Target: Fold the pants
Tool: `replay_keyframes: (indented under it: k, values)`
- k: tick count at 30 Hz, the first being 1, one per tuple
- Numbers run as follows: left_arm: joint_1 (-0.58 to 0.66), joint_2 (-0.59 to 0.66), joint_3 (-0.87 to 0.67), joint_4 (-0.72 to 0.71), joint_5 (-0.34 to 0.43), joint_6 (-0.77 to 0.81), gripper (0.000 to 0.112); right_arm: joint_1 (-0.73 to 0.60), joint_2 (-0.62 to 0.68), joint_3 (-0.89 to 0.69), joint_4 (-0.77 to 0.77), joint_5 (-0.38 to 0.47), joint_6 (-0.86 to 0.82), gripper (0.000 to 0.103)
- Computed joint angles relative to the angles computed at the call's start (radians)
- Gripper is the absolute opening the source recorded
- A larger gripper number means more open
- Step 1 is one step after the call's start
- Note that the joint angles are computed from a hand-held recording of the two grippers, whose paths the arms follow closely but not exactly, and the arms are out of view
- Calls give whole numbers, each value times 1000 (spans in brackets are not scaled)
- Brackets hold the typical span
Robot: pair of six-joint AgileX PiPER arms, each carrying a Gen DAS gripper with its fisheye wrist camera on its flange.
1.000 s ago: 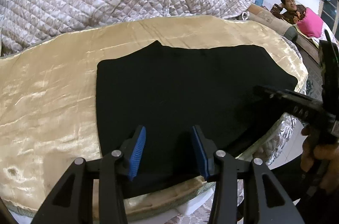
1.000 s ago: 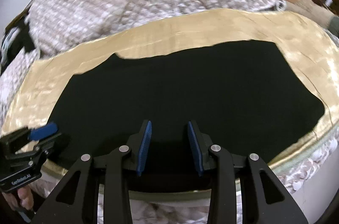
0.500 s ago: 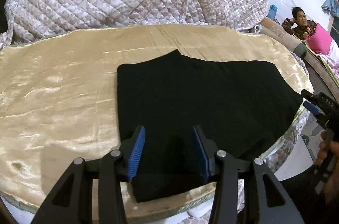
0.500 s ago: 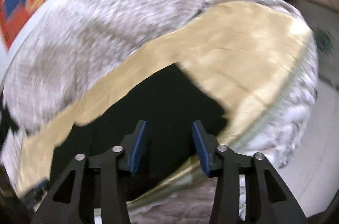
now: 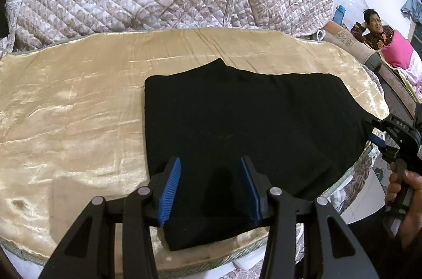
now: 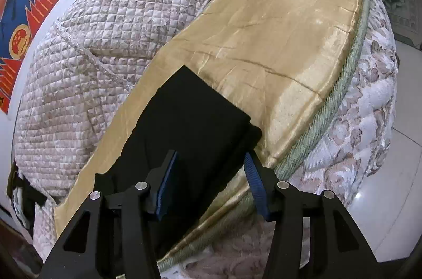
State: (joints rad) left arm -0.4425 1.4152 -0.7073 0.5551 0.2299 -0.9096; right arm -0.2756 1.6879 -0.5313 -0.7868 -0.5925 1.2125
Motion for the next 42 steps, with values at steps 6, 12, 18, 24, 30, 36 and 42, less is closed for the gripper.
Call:
replay_keyframes:
  k: [6,12,18,24,30,36,42]
  values:
    - [-1,10,-3,-2,-1,-1,49,-11,31,3,35,-38,-10,52]
    - [6,13,0,14,-8,-17,49,-42,-1,15,9,-142,-6,45]
    - [29,2,9,6,-18,-10,49,-4,43,-126,-164,15,192,25]
    - [106,-25,23,-80,-26,62,49,121,-129,-117,-155,104,99,21]
    - [240,-56,49,-273,-37,242,49,376,-203,-195,-192,215,87,20]
    - [367,-84,88,-443,-47,402,49,697,-102,-273,-22,319,-163,20]
    - [445,-118,111,-649,-52,608,49,879,110,-367,-79,400,-186,21]
